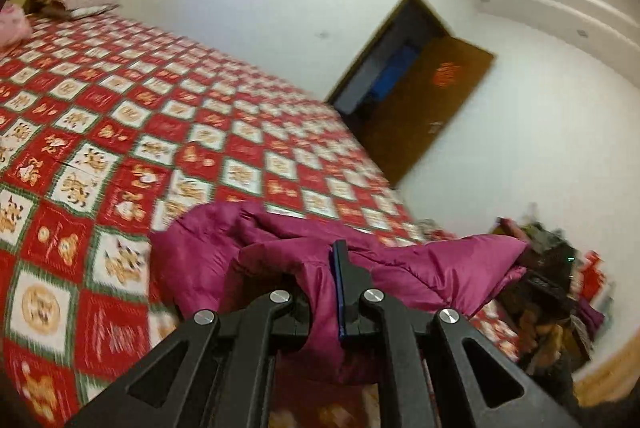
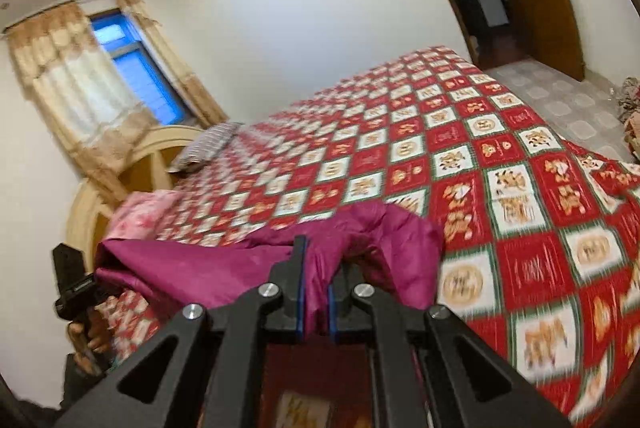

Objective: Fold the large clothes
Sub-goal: 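Grasp the folded jacket edge with the right gripper while the left gripper grasps the other edge, folding lengthwise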

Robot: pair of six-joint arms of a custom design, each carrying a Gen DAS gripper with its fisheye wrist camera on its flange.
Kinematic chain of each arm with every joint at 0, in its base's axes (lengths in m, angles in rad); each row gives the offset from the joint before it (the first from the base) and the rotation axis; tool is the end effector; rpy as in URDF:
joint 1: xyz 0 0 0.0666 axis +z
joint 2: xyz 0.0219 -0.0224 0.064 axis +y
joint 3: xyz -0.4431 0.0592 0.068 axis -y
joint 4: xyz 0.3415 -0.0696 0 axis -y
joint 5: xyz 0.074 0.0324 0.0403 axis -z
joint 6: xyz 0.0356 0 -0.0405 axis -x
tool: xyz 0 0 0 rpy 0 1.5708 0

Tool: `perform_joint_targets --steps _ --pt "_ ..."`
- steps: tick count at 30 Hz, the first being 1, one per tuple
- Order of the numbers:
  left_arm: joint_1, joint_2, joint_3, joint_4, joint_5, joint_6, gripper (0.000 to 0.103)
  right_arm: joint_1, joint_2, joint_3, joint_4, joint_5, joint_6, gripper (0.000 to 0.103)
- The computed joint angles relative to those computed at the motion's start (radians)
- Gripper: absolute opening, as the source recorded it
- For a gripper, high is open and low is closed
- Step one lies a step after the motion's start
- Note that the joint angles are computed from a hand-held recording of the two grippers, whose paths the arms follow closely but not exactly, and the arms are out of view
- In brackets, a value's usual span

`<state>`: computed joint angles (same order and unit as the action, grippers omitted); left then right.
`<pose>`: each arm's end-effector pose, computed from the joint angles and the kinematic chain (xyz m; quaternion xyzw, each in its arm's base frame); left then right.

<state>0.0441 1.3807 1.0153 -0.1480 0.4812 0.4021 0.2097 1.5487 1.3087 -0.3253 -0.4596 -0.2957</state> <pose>0.4161 0.0015 0.4045 -0.0683 0.8444 -0.2897 0.4454 0.4869 0.1194 0.4370 -0.0730 0.8572 0.3106 0.4044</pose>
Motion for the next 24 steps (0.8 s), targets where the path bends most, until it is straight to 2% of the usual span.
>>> perform_joint_targets --steps 4,8,11,14,16,19,23,24 --pt "-0.001 0.162 0.127 -0.07 -0.083 -0.002 0.006 0.021 0.152 0.149 -0.071 0.104 0.014 0.01" --pt "-0.006 0.313 0.238 -0.156 -0.138 0.021 0.006 0.037 0.284 0.237 -0.105 0.192 0.003 0.01" --pt "-0.009 0.392 0.291 -0.205 -0.175 0.038 0.007 0.066 0.356 0.27 -0.1 0.294 0.042 0.01" --pt "-0.006 0.443 0.319 -0.229 -0.168 0.055 0.007 0.085 0.392 0.273 -0.073 0.358 0.065 0.01" --pt "0.002 0.469 0.322 -0.215 -0.133 0.084 0.008 0.097 0.406 0.273 -0.057 0.408 0.076 0.01" --pt "0.026 0.488 0.298 -0.145 -0.039 0.165 0.008 0.11 0.43 0.272 -0.043 0.476 0.074 0.013" --pt "0.087 0.471 0.245 -0.026 0.138 0.311 0.011 0.11 0.445 0.297 -0.076 0.477 0.073 0.014" --pt "0.103 0.453 0.232 0.002 0.168 0.321 0.016 0.106 0.442 0.291 -0.073 0.472 0.068 0.015"
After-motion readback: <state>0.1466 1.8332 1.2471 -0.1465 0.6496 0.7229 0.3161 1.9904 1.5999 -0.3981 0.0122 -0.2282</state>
